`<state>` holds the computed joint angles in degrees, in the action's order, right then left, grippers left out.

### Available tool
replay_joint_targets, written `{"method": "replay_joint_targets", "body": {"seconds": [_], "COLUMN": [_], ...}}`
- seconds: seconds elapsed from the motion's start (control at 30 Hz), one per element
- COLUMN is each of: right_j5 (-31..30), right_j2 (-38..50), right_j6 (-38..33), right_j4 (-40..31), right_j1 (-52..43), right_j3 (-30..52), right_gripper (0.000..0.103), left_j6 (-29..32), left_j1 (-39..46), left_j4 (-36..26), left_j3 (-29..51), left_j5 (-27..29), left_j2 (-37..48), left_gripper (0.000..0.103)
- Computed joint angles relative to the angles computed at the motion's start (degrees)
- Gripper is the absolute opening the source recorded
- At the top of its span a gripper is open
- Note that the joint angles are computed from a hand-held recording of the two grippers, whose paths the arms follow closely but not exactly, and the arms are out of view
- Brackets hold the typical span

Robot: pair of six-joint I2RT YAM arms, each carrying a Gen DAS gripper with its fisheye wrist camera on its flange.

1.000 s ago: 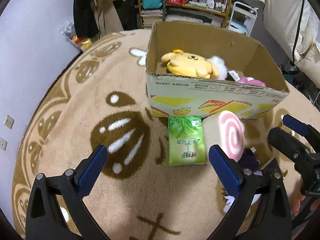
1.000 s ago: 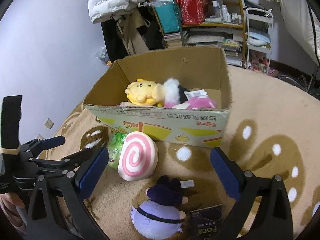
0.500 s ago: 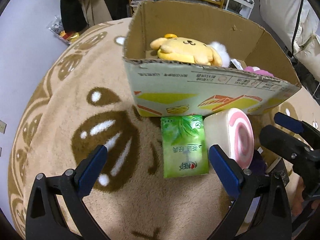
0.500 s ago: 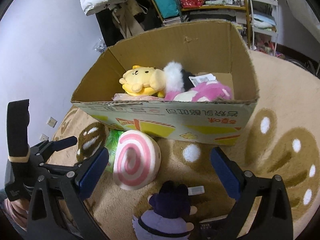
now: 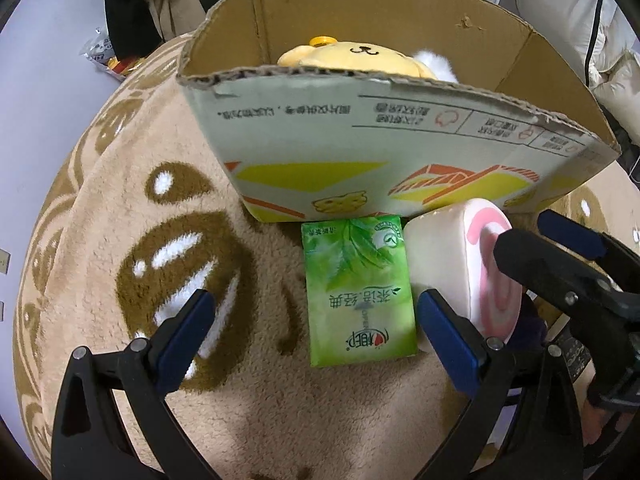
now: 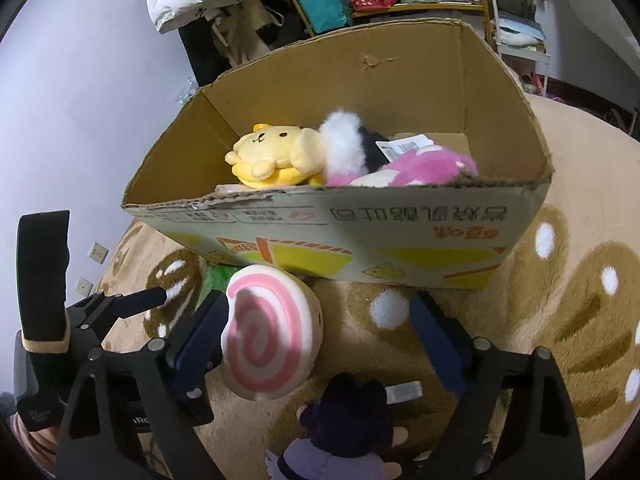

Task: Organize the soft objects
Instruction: 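Grasp the swirl cushion with the right tool while the left tool grasps the green tissue pack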

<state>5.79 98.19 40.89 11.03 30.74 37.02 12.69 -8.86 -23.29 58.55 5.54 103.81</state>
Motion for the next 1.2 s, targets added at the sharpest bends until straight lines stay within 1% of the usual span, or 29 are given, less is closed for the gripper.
{"method": "replay_joint_targets", "body": {"seconds": [0.03, 0.1, 0.17, 0.2, 0.3, 0.33, 0.37, 0.47, 0.53, 0.6, 0.63, 0.7, 0.73, 0.77, 0.9, 0.97, 1.0, 1.1, 1.2], "right_j5": [-0.04, -1.08, -1.21, -1.09, -1.79, -2.07, -2.87, -4.64, -6.12, -6.08, -6.02, -5.69, -5.35, -4.73, -3.14, -2.37, -1.14, 1.29, 3.15], "right_j2": [0.16, 0.73, 1.19, 1.26, 2.03, 2.29, 2.73, 3.80, 4.51, 4.85, 4.90, 4.79, 4.64, 4.46, 3.44, 2.71, 2.27, -0.33, -3.75], "right_j6": [0.06, 0.02, -0.37, -0.65, -1.26, -1.47, -1.68, -1.41, -1.35, -1.76, -1.97, -2.26, -2.36, -2.37, -2.41, -2.59, -2.64, -3.08, -2.79], "right_j4": [0.44, 1.52, 2.38, 2.20, 2.73, 2.80, 3.02, 3.82, 5.00, 4.67, 4.53, 3.93, 3.47, 3.03, 2.43, 1.98, 1.55, 0.66, -0.06], "right_j1": [0.05, -0.07, 0.14, 0.23, 0.20, 0.18, 0.03, -0.20, -0.32, -0.07, 0.14, 0.45, 0.62, 0.90, 2.21, 2.75, 3.43, 3.98, 4.33], "right_j3": [-0.13, -0.28, -0.32, -0.19, 0.22, 0.39, 0.61, 1.03, 1.07, 1.51, 1.65, 2.00, 2.18, 2.34, 1.84, 1.57, 1.52, 0.25, -1.36], "right_gripper": [0.087, 0.085, 0.081, 0.077, 0.073, 0.069, 0.067, 0.055, 0.041, 0.036, 0.033, 0.029, 0.027, 0.027, 0.024, 0.023, 0.023, 0.022, 0.022], "left_j6": [-0.31, -1.11, -1.61, -1.48, -1.09, -0.89, -0.78, -0.46, -0.48, -0.21, -0.23, -0.53, -0.59, -0.42, -0.45, -0.89, -0.81, -1.20, -1.10], "left_j1": [0.08, 0.39, 0.87, 1.03, 0.88, 0.82, 0.81, 1.04, 0.69, 0.53, 0.68, 0.92, 0.87, 0.84, 0.55, 0.74, 1.00, 1.23, 1.94], "left_j4": [0.07, 0.33, 0.46, 0.39, 0.84, 0.87, 0.91, 0.20, 0.32, 0.34, -0.07, -0.76, -0.66, -0.71, -0.73, -0.95, -0.03, 1.45, 3.07], "left_j3": [0.04, 0.12, 0.42, 0.76, 0.88, 0.92, 1.01, 1.52, 1.20, 0.96, 1.11, 1.34, 1.03, 0.85, 0.32, 0.19, -1.94, -4.32, -7.74], "left_j5": [0.02, 0.06, 0.65, 0.81, 0.47, 0.33, 0.44, 2.00, 2.33, 3.09, 3.80, 5.28, 5.73, 6.24, 6.27, 5.29, 4.93, 2.62, 2.13], "left_j2": [0.10, 0.47, 1.14, 1.54, 2.09, 2.21, 2.42, 3.37, 3.37, 3.36, 3.46, 3.67, 3.53, 3.41, 2.91, 2.79, 1.28, -1.25, -6.21], "left_gripper": [0.100, 0.100, 0.100, 0.100, 0.100, 0.100, 0.098, 0.088, 0.083, 0.074, 0.072, 0.062, 0.059, 0.053, 0.051, 0.051, 0.051, 0.051, 0.051]}}
